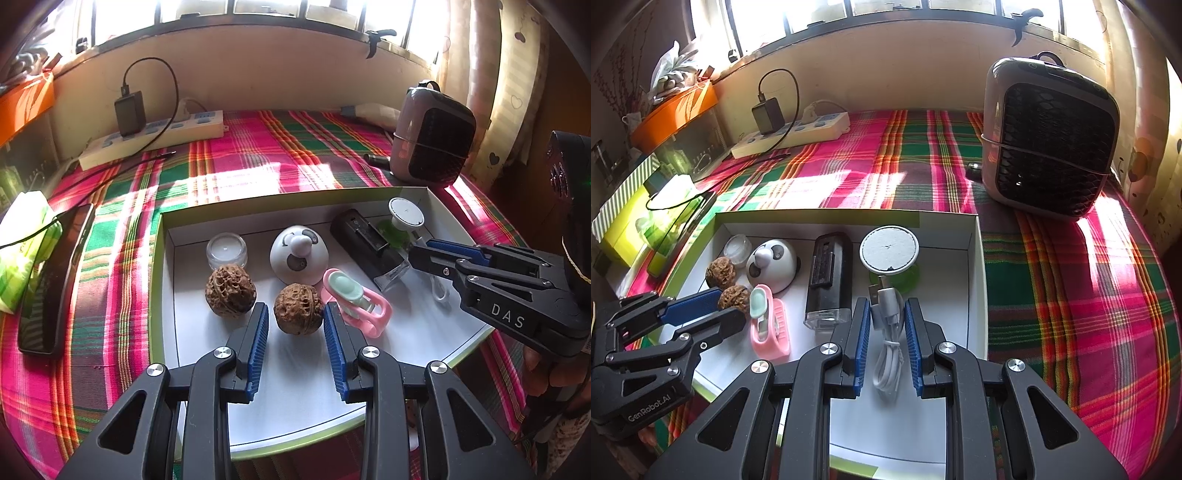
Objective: Organize objects
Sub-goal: 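Open the left tool to set the walnut beside the other walnut while the right tool releases the cable, then withdraw both open tools out of the box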
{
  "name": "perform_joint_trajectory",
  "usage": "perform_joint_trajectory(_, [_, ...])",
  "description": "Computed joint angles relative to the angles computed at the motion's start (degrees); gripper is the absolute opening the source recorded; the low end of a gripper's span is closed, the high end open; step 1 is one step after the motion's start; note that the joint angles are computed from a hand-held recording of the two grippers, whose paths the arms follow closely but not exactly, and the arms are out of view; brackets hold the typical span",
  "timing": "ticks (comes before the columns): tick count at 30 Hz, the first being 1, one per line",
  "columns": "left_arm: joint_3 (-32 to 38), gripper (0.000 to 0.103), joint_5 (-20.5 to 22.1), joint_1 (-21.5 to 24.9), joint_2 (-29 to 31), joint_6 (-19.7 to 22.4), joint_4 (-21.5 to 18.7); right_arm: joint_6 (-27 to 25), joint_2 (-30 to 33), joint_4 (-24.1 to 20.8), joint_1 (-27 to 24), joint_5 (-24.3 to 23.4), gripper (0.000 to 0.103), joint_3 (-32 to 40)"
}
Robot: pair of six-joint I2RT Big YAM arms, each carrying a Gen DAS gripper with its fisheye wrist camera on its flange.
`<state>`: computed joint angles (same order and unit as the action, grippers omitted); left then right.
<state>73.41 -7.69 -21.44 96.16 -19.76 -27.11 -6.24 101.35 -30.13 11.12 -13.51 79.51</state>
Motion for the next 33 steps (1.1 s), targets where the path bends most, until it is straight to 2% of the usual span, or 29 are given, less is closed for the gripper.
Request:
perform_joint_trajectory(9, [-0.5,0.032,-1.0,-0.2,-0.7,-0.3,-0.2,0.2,-0.7,0.1,0.0,0.0,0.021,-0.8])
perform_joint_trajectory(18, [-1.5,0.034,-1.6,-0.4,-1.7,-1.2,-0.4,0.5,-2.1,0.9,0.2,0.4,0.028,-2.2])
perform_joint_trajectory(22, [-1.8,0.035,-2.0,-0.7,-2.3,-1.4,-0.4,0.9,-2.8,1.3,0.2,0.4,0.036,-2.9])
perform_joint_trajectory(33, [-3.4,0.035,-3.4,-1.5,-4.8,-1.8,-0.4,1.7,-5.9,3.0,0.4,0.5,0.037,-6.1])
